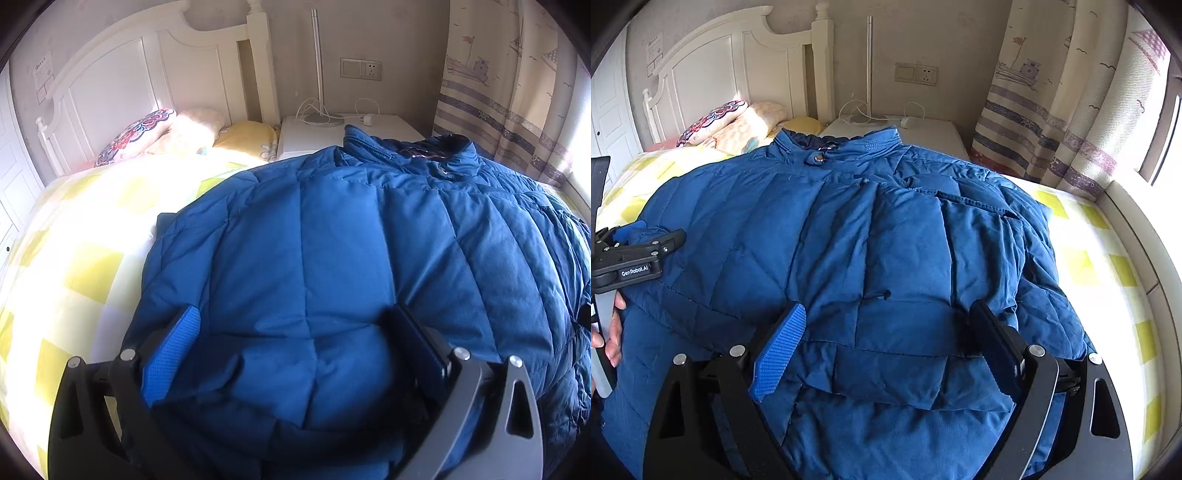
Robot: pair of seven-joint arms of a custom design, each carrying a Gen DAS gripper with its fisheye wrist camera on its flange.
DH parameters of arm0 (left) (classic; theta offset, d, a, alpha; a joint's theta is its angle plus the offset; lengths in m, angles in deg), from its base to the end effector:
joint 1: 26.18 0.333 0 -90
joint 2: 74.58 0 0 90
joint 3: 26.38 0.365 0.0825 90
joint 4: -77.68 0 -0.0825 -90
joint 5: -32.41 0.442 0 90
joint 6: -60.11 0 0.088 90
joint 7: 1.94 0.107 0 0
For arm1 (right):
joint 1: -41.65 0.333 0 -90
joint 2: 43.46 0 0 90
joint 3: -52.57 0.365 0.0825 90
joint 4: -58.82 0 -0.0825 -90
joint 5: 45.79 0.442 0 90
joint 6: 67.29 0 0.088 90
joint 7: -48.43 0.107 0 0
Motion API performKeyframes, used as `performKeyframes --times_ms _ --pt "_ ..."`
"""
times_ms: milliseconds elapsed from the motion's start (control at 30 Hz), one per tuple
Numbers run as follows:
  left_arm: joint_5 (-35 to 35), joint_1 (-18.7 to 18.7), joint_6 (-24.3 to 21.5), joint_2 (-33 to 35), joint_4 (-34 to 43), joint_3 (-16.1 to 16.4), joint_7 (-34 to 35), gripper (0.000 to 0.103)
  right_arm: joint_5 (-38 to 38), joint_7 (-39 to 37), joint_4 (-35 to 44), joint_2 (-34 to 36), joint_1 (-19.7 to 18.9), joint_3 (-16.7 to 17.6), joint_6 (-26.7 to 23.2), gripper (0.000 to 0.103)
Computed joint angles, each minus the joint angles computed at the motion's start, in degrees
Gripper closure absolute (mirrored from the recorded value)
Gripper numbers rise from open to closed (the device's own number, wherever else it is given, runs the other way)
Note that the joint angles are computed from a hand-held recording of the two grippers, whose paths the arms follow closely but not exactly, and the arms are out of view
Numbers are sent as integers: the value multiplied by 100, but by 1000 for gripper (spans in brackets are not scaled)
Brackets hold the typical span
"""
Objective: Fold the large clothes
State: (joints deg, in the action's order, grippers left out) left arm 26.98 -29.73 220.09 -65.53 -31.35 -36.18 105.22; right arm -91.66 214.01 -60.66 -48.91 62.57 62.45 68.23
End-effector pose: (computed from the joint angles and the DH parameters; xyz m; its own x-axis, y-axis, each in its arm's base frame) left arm 0.6876 -0.1519 0.5256 -0.3959 -0.9139 -0.0904 -0.6581 0.3509 -0.6662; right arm 0.5249 0.3060 0.5349 -0.2962 -0.9551 0.0121 -0.6983 0.2079 -0.6850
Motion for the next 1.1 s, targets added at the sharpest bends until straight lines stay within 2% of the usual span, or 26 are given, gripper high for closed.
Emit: performKeyframes --times_ms 100,167,367,533,633,667,733,767,800,867,900,967,1000,1033,1100 --pt "28 -7 -6 12 11 10 -19 2 -458 467 -168 -165 -11 97 73 17" --pt "15 -2 2 5 0 4 -10 2 -183 110 -190 -5 15 60 67 16" --pt "44 -7 -3 0 3 8 -36 2 -295 -71 29 184 135 51 -349 16" --pt "188 -40 -33 -23 -8 40 -120 2 -227 -26 -51 136 150 -30 -136 16" --pt "388 -81 -573 -237 14 121 -481 2 -17 -198 -170 1 131 -58 63 16" --pt "109 -28 -562 -424 -131 79 -407 2 177 -433 -163 -44 144 -46 3 16" --pt "-1324 88 -599 -867 -476 -39 674 2 295 -405 -248 -223 149 26 -24 16" --pt "-1937 50 -620 -1112 -680 -9 1244 2 320 -221 -381 -364 138 56 179 16" --pt "-2257 -35 -483 -1357 -948 46 1621 2 438 -131 -502 -476 133 74 434 16" --pt "-2119 -191 -38 -1694 -1458 92 1789 2 741 -360 -555 -510 162 143 624 16" --pt "-1842 -224 4 -1759 -1622 83 1657 2 745 -533 -444 -395 178 234 428 16" --pt "-1247 -255 -239 -1661 -1715 63 1357 2 778 -958 -136 -13 267 334 -157 16" --pt "-916 -186 -358 -1554 -1723 -22 1172 2 708 -937 -83 110 311 331 -255 16" --pt "-986 -292 -326 -1497 -1726 93 1183 2 547 -726 -171 63 336 295 -115 16" --pt "-1219 -321 -645 -1432 -1551 213 1205 2 803 -878 -241 -10 371 192 15 16"
